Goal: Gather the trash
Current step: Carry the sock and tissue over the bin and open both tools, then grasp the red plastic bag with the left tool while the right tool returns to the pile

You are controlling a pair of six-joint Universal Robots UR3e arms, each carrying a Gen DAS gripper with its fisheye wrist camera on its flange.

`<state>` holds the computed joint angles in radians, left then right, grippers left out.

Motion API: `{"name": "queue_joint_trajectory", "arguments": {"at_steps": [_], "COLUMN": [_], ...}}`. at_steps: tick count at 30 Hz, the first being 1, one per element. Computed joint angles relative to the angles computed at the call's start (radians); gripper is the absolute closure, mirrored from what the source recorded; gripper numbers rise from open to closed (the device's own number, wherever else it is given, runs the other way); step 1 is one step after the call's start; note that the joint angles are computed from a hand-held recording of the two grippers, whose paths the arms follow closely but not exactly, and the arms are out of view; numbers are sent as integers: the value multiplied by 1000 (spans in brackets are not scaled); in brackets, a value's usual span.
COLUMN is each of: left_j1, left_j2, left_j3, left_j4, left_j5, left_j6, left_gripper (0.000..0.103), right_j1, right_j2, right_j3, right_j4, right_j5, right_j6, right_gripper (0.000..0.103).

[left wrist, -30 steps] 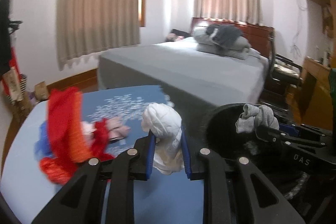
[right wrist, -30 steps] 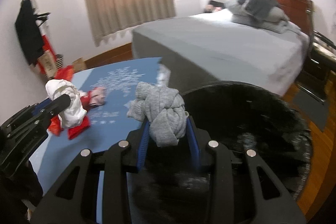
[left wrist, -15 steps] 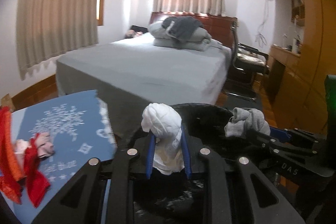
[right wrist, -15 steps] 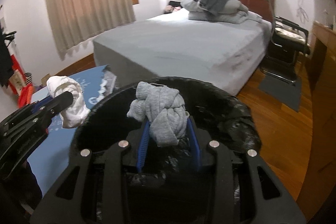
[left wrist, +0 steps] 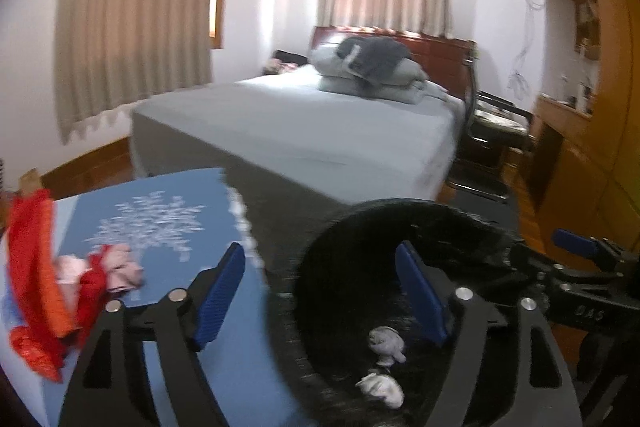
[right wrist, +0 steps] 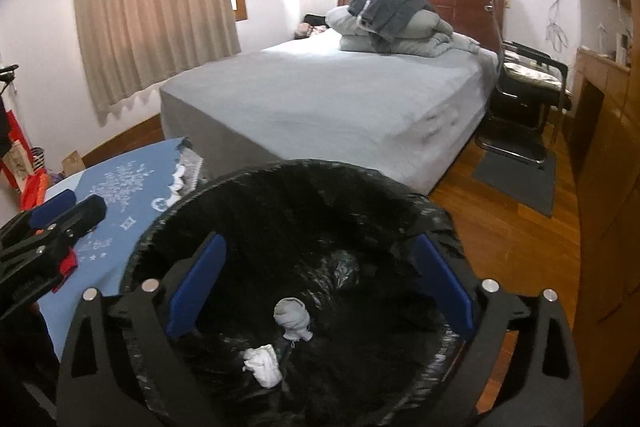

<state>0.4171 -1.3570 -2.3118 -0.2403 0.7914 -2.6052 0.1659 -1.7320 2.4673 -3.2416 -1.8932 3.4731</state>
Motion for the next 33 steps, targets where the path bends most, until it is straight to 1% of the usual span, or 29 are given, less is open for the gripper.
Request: {"name": "queue_joint_trajectory", "arguments": {"at_steps": [3, 5, 7, 12, 17, 22, 25, 27, 28, 31, 33], "left_j1": [87, 167, 221, 408, 551, 605, 604, 573, 571, 542, 530], "left_j2": [40, 74, 85, 131, 78, -67, -151, -216, -239, -306, -340], "left_j3": [-21, -36, -42, -84, -101, -59, -17, 25, 27, 76, 107], "left_j4": [-9, -42, -52, -96, -37, 79, 117, 144, 161, 166, 146], "left_j5": [-4, -24, -29, -47, -39, 22, 69, 119, 128, 172, 190], "left_j6": [24, 59, 84, 165, 209, 173, 147, 116, 114, 99, 97], "left_gripper": [22, 21, 20, 20, 20, 20, 20, 20, 20, 21, 22], "right_j1": [69, 116, 171, 265, 338, 389, 412, 422, 426, 437, 440], "right_j2": [72, 127, 202, 361, 507, 634, 702, 748, 764, 812, 833], "right_j3": [-78, -135, -216, -418, -618, -787, -866, -930, -950, -1015, -1044], "right_j4": [7, 5, 10, 53, 104, 151, 175, 205, 213, 239, 252], "right_j5": [-22, -28, -35, -24, -11, 2, 5, 10, 11, 8, 7], "right_j6": [32, 46, 45, 40, 34, 26, 24, 20, 17, 8, 4], "right_gripper": [7, 7, 7, 7, 7, 7, 7, 7, 7, 7, 7]}}
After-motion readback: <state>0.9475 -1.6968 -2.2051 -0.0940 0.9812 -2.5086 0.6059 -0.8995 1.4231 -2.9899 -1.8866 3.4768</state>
